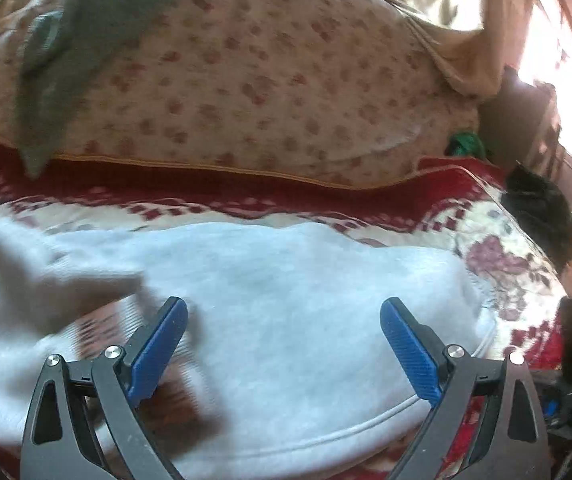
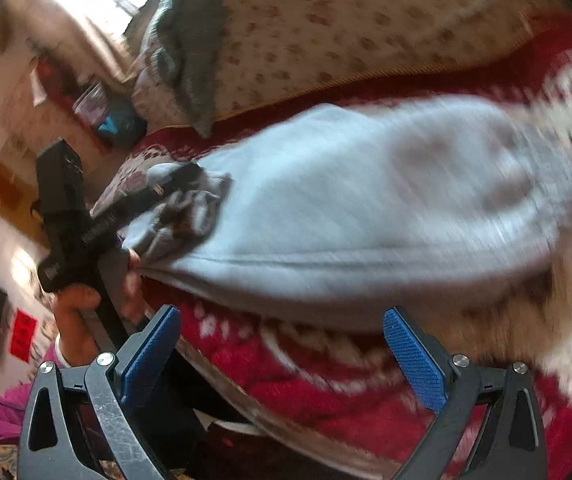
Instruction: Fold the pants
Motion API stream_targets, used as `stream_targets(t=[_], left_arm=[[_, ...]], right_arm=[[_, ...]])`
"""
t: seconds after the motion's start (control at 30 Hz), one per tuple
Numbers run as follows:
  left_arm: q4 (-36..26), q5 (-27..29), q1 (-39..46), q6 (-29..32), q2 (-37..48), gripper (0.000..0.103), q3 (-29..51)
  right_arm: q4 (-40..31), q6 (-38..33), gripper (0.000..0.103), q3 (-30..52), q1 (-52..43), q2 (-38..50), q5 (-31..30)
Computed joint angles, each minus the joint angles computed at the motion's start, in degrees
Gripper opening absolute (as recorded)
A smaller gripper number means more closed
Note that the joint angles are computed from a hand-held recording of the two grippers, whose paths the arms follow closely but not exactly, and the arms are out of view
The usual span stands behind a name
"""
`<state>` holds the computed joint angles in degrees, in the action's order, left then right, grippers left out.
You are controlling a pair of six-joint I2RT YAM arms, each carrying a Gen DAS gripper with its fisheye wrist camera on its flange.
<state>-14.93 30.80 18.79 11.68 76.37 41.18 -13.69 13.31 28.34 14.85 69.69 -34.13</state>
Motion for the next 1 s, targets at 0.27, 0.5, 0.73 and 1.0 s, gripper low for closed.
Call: stream_targets(t=[0.27, 0.5, 0.73, 1.0], left_arm=[[-5.22, 0.61, -9.46, 2.14, 13.15, 0.098, 12.29], [-18.90, 2.09, -16.09, 10.45, 29.24, 0.098, 31.38], [-32.94, 2.60, -22.02, 17.39, 44.09, 0.098, 50.40], [-43.95, -1.38, -26.82, 24.08, 54.81, 0.098, 63.57]], right_arm=[[15.71, 6.04, 0.103, -5.51, -10.40, 9.40, -7.52], [28.29, 10.20, 0.103, -7.27, -12.49, 13.35, -9.61], [34.05, 7.54, 0.103, -7.23, -11.74, 15.80, -10.08], [42.69, 10.73, 0.103, -6.27, -10.27, 21.10, -9.65]])
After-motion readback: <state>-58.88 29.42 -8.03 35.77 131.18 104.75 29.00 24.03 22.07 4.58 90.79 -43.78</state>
